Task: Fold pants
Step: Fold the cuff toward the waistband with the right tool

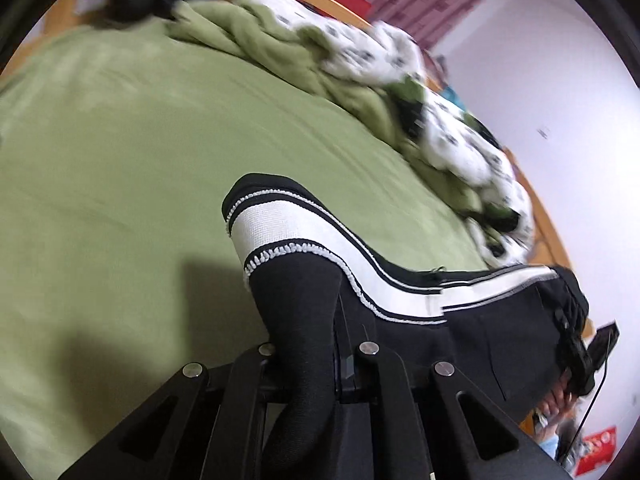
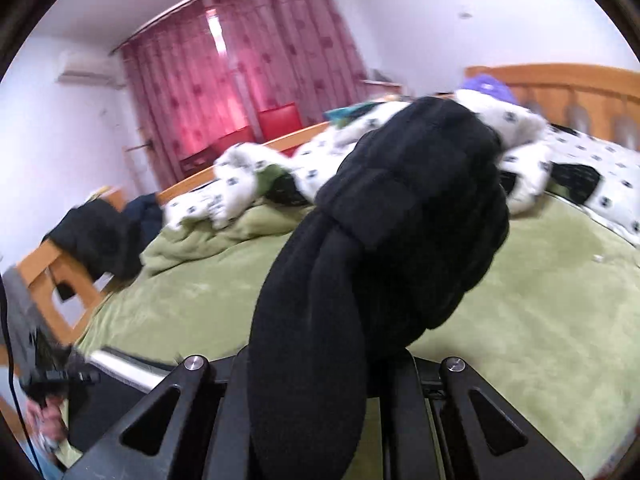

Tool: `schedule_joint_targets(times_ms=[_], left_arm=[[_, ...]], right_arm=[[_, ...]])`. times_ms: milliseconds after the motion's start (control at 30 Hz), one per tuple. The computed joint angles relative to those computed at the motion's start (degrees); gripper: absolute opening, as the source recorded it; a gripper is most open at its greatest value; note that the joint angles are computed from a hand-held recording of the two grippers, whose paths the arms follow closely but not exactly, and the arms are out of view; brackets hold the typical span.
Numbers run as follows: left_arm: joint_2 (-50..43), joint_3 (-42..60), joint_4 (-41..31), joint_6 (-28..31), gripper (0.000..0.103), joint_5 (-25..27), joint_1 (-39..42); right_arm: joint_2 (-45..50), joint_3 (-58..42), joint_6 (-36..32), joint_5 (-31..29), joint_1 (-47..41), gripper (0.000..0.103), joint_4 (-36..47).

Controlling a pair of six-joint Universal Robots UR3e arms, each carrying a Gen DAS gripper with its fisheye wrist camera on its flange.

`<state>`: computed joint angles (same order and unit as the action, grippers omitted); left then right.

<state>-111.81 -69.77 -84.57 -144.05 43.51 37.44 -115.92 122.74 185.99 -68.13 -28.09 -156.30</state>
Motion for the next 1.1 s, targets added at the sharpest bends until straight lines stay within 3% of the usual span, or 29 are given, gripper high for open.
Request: schedule_joint_targets(times_ms=[133,233,267,333,400,433,500,567,667,733,800,867,900,933,967,1033,1100], left_arm=[[-6.4,5.5,4.1,-2.4,0.015,6.1,1.3],[-10.1,2.8,13.1,-5.4,0.029,15.8,-1.6],[-9.7,0.2,16.6,-5.7,0.035,16.4,-1.7],[-8.3,-5.0,21.6,-5.6,0.045,16.2,-1.0],[-5.6,-8.9,24.0,-5.7,0.048,16.7,-0.4],[-3.3,-11.5,25.4,-4.7,0.048,16.2,0.3],[1.1,-15.8,26.8,-2.4,0.052,15.1,2.1],[7.1,-22.5,28.8,0.3,0.063,12.3,4.3],[14.0,-29.3,26.1,7.1,0.063,8.6,7.6],[16.7,-32.9,22.4,11.3,0.065,6.9,9.2],[17.2,-36.8,24.1,11.7,0.068,8.4,9.3],[16.6,-42.4,32.7,9.4,0.067,12.3,8.0],[17.7,-45.5,36.8,9.7,0.067,12.7,7.9],[19.6,-48.2,39.6,10.1,0.067,12.9,8.1],[22.3,-49.3,39.6,9.2,0.067,13.5,8.4],[27.4,-50.2,32.8,11.1,0.068,8.7,12.8],[31.4,-50.0,23.4,16.0,0.069,3.7,18.2]], right_arm=[[16.2,2.0,2.2,-4.4,7.5,0.013,-10.7],[29.0,2.7,4.1,-10.7,9.4,0.015,-15.6],[29.8,4.6,4.1,-9.4,8.0,0.018,-17.8],[28.0,11.2,1.7,-1.0,1.2,0.030,-20.6],[24.5,12.3,-1.1,0.4,-1.4,0.054,-13.6],[21.8,14.2,-2.3,0.3,-2.5,0.058,-11.8],[14.7,18.8,-5.8,2.4,-5.5,0.060,-8.2],[6.7,21.7,-7.6,2.5,-7.9,0.062,-3.1],[-4.7,25.4,-8.9,6.2,-13.9,0.066,3.1],[-2.2,24.5,-8.3,6.3,-14.9,0.071,1.2],[7.0,22.3,-4.1,5.4,-12.7,0.078,-5.8],[14.0,20.1,1.1,4.1,-10.7,0.074,-12.1],[15.4,18.9,2.1,3.0,-9.4,0.055,-14.1],[15.8,17.2,2.2,0.5,-7.3,0.053,-14.9],[14.8,17.0,2.1,-1.2,-5.9,0.044,-17.2],[11.9,17.3,1.4,0.0,-6.3,0.045,-17.4],[13.1,13.9,0.1,-3.6,-4.5,0.056,-10.1]])
